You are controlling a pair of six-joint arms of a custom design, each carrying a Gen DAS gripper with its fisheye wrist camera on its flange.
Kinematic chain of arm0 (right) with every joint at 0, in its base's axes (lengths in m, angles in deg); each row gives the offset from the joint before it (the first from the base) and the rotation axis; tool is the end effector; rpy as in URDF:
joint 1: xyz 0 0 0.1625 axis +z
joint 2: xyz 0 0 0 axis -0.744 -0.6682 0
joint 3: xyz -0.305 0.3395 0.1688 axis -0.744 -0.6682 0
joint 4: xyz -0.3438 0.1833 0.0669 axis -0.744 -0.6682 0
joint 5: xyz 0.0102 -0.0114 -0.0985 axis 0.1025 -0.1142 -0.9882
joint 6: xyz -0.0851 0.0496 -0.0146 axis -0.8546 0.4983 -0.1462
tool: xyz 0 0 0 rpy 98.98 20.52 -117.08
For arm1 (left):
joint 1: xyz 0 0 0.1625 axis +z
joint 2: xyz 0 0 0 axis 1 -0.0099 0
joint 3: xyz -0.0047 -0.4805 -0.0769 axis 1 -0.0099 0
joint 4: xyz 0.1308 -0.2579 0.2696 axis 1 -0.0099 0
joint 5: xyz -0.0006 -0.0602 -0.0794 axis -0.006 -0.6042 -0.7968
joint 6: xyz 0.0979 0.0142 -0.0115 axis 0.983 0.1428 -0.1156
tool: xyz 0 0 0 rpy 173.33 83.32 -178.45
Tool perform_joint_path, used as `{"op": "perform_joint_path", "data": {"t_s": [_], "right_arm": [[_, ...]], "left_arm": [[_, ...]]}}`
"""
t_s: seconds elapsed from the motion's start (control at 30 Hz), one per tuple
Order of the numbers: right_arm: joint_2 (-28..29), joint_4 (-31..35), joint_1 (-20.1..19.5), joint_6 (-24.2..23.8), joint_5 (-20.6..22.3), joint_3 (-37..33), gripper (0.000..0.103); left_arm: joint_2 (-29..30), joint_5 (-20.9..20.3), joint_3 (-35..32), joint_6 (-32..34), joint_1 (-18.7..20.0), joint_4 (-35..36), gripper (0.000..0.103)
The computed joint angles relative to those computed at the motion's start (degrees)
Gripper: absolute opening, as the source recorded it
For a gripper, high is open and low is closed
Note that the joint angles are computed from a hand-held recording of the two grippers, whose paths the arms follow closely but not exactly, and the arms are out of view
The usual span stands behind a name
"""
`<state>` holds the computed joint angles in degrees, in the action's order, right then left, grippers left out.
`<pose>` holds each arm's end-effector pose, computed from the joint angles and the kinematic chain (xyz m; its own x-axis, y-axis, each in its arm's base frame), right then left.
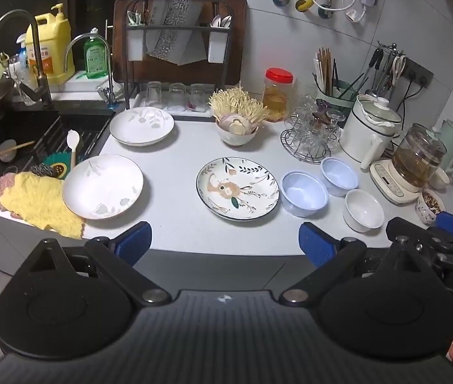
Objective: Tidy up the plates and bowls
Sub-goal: 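Move both grippers toward the large white leaf-pattern plate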
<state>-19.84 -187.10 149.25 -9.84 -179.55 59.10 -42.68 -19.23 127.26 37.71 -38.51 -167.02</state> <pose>0.2639 -0.7990 0.3092 -0.7498 -0.3252 0.5762 -0.6444 0.5562 -0.5247 -0.3399 -0.7667 0.2074 -0.7786 -0.1862 -0.5992 0.3605 0.6489 -0.6701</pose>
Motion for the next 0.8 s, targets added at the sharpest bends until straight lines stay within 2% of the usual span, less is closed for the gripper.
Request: {"op": "perform_joint_path", "data": {"t_s": [0.53,0.8], "right_arm": [[-1.39,-1.11,-0.03,2.48,-0.02,2.95,0.103],[-2.07,-2.06,-0.31,2.51,0.72,3.93,0.103]], "left_arm": [[-1.67,0.14,1.42,-4.6,-0.44,7.98,0.1],[-1.65,1.6,1.15,-4.67,-0.88,8.0,0.1]]}}
